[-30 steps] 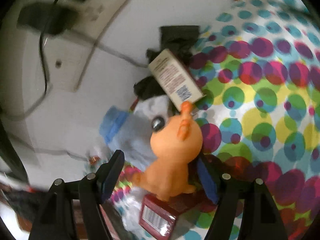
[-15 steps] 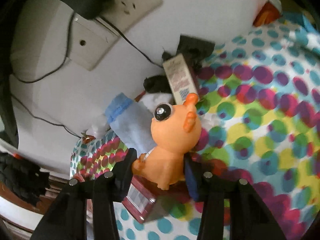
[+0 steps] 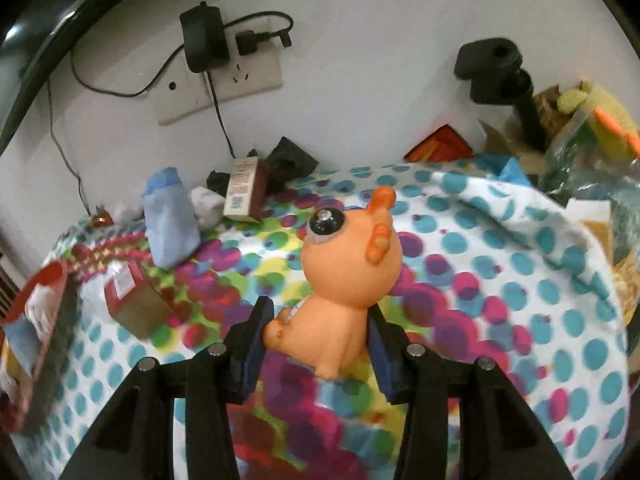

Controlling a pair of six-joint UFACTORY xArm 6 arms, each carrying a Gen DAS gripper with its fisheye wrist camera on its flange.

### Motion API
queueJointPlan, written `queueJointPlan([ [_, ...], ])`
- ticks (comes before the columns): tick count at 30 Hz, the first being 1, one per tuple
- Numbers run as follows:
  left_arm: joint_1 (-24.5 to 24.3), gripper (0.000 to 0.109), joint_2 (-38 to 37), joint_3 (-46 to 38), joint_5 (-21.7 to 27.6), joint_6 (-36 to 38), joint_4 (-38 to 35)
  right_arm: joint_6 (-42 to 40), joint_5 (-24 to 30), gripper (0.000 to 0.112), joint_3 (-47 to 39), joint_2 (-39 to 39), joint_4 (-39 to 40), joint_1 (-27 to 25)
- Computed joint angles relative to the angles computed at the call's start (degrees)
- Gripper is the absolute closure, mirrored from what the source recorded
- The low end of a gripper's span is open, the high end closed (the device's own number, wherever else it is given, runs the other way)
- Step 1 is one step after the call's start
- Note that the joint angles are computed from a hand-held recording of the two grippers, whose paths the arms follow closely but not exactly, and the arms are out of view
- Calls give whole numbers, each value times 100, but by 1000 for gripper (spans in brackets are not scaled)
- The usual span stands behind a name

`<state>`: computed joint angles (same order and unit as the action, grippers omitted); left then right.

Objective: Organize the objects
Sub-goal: 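Move the right gripper to the orange toy figure and grasp it, then grasp the small red barcode box with the left gripper while right holds the orange toy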

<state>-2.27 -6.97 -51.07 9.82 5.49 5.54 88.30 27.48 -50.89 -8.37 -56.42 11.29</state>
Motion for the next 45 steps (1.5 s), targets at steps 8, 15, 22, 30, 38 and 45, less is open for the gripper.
queueJointPlan([
  [8,-970,8,-224,-90,178,1675,-1309,-690,60,66,322,-380,104,-107],
  [15,-1831,7,535,-1224,887,3399,-2961,-955,-324,66,733,-647,721,-444],
  [22,-2050,7,1969,-3010,1838,3209,-2850,-967,-394,65,755,-629,812,-482],
  [30,-2171,27,3143,-4502,2568,2865,-2132,-1064,-310,64,684,-569,897,-446],
  [38,-2290,52,3774,-5279,3059,2729,-1742,-1318,-398,62,730,-528,1358,-547],
  [45,-2274,65,3578,-5011,3095,2765,-2020,-1356,-412,62,771,-565,1416,-572],
])
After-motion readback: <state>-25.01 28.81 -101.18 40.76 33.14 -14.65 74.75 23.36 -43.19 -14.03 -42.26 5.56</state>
